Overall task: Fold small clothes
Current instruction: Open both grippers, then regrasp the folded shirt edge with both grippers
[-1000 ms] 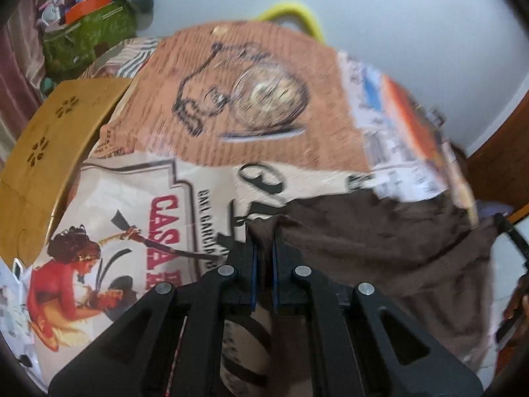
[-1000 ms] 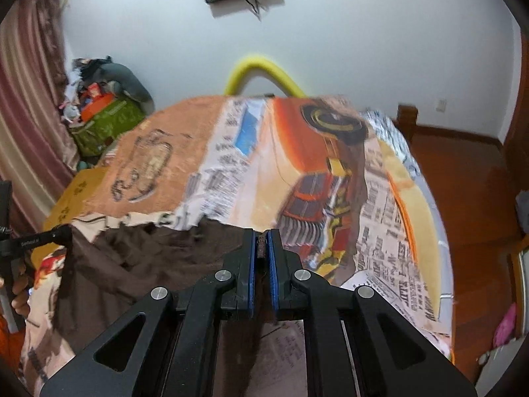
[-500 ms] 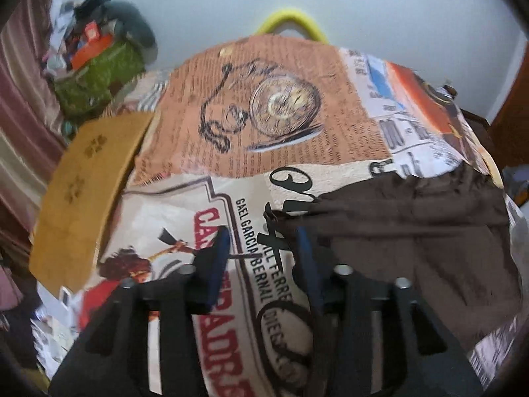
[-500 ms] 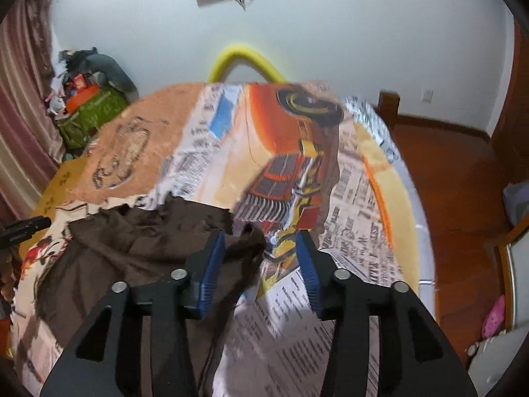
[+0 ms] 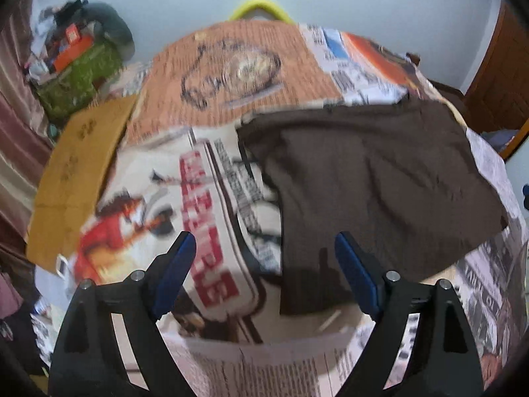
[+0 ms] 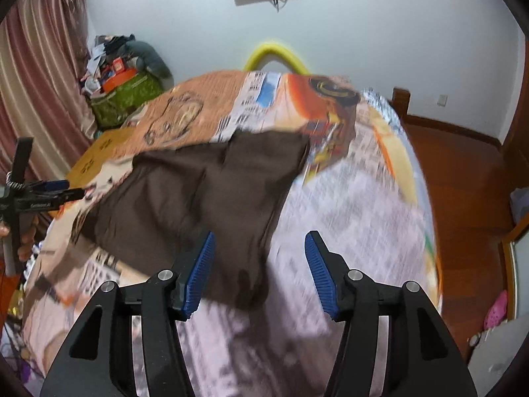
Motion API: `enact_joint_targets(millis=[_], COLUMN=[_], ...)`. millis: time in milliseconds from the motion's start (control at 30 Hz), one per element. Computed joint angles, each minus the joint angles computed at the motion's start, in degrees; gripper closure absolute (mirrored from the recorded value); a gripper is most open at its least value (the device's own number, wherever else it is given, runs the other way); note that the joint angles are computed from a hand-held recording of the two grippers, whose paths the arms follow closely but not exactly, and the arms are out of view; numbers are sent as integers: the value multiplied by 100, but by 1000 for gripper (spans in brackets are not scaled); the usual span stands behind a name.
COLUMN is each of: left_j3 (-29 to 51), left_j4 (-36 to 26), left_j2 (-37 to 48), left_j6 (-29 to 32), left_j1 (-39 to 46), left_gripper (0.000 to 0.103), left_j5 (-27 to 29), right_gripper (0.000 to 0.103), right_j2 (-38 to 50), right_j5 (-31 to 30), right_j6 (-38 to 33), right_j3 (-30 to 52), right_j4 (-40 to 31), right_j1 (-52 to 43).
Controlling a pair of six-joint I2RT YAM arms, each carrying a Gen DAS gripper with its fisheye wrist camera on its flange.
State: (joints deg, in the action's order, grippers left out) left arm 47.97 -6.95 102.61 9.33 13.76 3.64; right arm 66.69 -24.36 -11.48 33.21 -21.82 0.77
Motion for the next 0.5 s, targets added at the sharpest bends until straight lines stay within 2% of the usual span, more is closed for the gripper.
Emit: enact_joint_targets(millis=[200,300,367,400,467,500], left_j3=[104,-44,-104,-101,-67,-78], left_j4=[-122,176,258,263,259,299], left_j2=[765,780,685,679,679,675], left_j6=[-271,-312,-275,-253,-241,-260], left_j1=[184,105,-3,-38,-218,-317], left_gripper=[20,29,51,56,79,84], left_j5=[345,402,440,445,311,214], right_gripper=[50,50,50,50,50,50], right_j2=[-44,645,860,966,1112,1233], right_j5=[-153,-491,-523,-597,-692,-665], right_j6=[293,476,576,628,821,937], right_j3=[-521,-560,-576,-557,-509,-439], right_j4=[9,180,365,454,657,793], right_j1=[90,109,188,197,237,285])
